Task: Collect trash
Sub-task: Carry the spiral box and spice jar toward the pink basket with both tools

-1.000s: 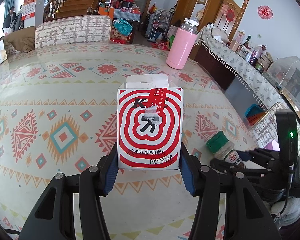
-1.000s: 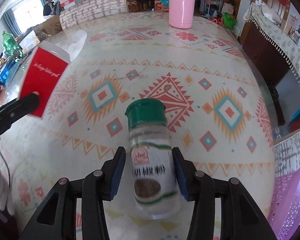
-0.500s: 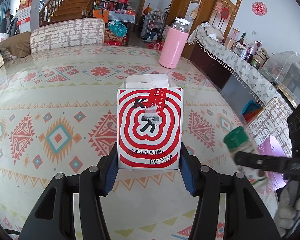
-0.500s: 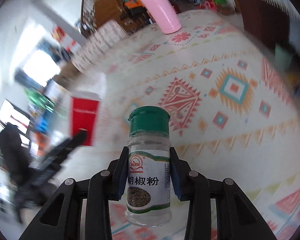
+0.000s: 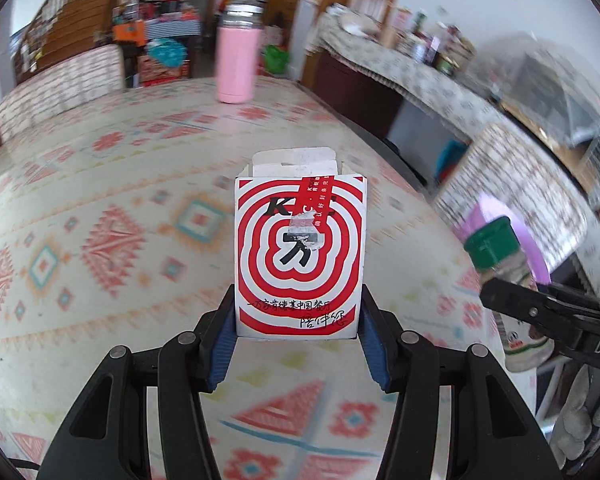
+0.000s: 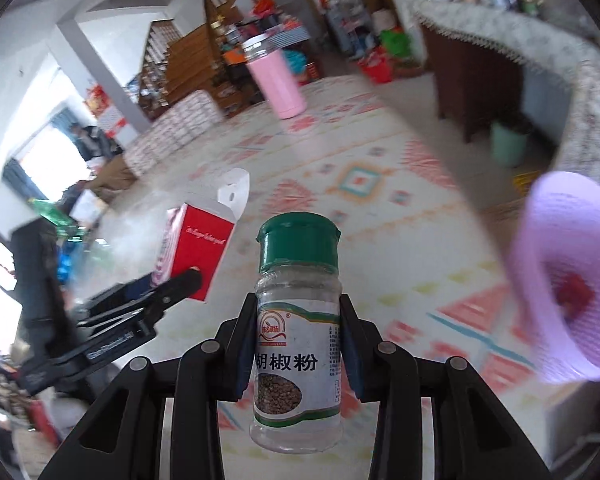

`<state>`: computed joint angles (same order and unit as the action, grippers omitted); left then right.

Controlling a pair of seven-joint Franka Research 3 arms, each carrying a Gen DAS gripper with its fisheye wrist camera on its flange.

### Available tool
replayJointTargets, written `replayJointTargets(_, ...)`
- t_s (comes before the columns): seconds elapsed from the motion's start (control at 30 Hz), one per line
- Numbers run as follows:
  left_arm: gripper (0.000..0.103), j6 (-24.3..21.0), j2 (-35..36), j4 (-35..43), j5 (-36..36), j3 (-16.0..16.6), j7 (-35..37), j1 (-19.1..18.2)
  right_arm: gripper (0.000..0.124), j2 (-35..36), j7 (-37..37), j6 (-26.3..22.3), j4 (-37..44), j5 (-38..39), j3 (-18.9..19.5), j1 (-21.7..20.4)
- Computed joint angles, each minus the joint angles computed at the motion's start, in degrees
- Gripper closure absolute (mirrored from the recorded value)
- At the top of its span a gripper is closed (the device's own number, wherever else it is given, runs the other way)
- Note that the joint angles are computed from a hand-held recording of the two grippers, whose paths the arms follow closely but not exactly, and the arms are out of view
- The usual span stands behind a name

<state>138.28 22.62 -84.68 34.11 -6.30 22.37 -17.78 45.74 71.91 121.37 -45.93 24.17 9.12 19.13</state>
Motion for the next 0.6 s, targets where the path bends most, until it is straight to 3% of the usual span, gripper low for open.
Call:
replayJointTargets(0.03,0.050,-1.6,1.3,2.2,-0.5,-0.6,1.6,-0.5,0.084,-2.7,-0.9,1.6,-4.5,1.9,-2.1,0.5)
replayJointTargets(0.1,0.050,-3.8,3.4,5.5,-1.1,-1.1,3.8,-1.5,0.084,-4.5,-0.6,2.9,-7.7,0.9,-0.4,-1.3)
replayJointTargets(0.23,0.050,-7.2,7.3,11.9,-2.7,-1.5,7.4,-3.6,0.084,-10.7,-2.0,7.7,-18.1,2.0,-1.1,-3.0)
replayJointTargets(0.6,0.050,-15.8,20.5,33.3,-6.1,0.2,15.7,-9.7,0.084,-18.6,-3.4,15.5,-30.7,2.8,-2.7,-5.5)
